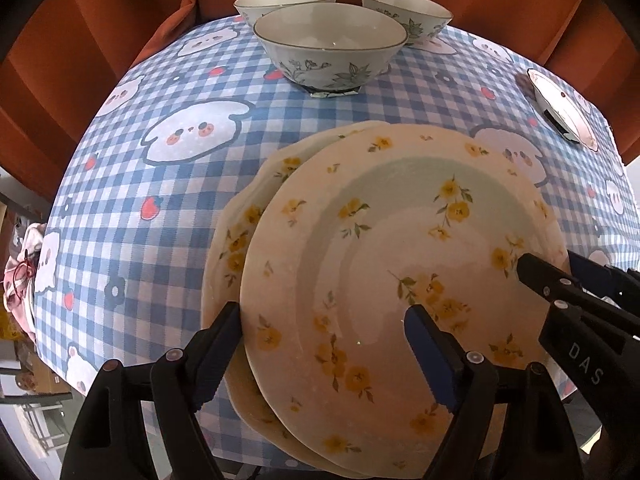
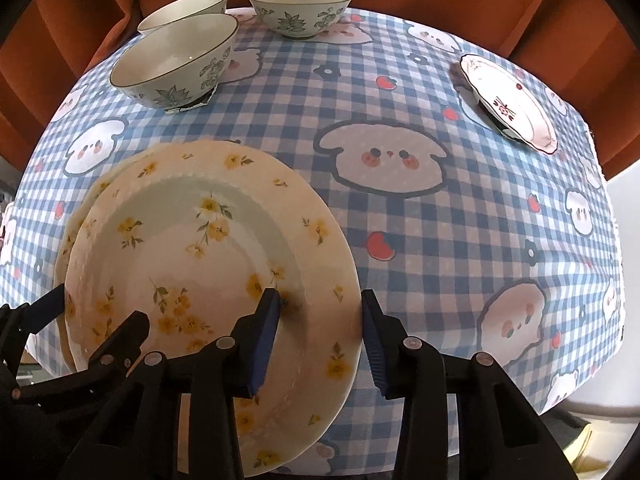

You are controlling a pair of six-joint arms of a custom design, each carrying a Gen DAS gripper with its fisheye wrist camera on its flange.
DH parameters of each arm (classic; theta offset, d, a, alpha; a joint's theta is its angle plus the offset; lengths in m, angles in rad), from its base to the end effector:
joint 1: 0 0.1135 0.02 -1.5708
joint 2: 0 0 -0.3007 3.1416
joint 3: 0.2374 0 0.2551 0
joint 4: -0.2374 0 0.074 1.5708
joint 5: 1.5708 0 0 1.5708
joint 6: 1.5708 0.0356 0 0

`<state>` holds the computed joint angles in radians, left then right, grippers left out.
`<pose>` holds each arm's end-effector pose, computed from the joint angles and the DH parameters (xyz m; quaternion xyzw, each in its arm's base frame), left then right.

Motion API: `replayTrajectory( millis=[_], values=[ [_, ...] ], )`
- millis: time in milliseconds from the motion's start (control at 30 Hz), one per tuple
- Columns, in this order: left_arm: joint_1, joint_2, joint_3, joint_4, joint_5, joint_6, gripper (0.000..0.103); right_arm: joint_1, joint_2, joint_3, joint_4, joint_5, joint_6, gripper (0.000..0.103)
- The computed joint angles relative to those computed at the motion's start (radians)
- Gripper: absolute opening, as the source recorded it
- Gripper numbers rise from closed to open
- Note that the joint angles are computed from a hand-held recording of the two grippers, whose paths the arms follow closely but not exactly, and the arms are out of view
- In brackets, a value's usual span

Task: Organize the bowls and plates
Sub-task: 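Lower the round plate onto the scalloped plate and open the right tool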

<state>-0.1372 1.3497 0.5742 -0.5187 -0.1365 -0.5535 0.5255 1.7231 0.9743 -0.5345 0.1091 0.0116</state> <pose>0.2017 -0.0230 0.1710 -0.2134 0.9649 0.0170 0.1523 0.2780 0.1567 0.1810 -0.2436 0.9578 -0.0141 0.1522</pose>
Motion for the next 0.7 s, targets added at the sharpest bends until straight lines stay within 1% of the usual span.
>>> replayTrajectory(
  millis=[100,200,267,400,700],
  values=[
    [0.007,-0.029,0.004,-0.017,-0.019,0.014,0.084,0.007,-0.015,-0.005,-0.008,-0.006,0.012,0.040],
    [0.022,-0.062,0.007,-0.021,0.003,0.052,0.084,0.032,-0.032,-0.008,-0.020,-0.002,0.030,0.038],
    [0.029,-0.056,0.008,-0.023,0.011,0.070,0.084,0.047,-0.032,-0.007,-0.030,0.012,0.048,0.038],
    [0.048,-0.058,0.002,-0.013,0.029,0.105,0.085,0.043,-0.024,-0.005,-0.043,0.005,0.083,0.037],
    [0.063,-0.066,-0.004,-0.008,0.025,0.156,0.085,0.065,-0.022,-0.014,-0.041,0.034,0.141,0.037]
  ],
)
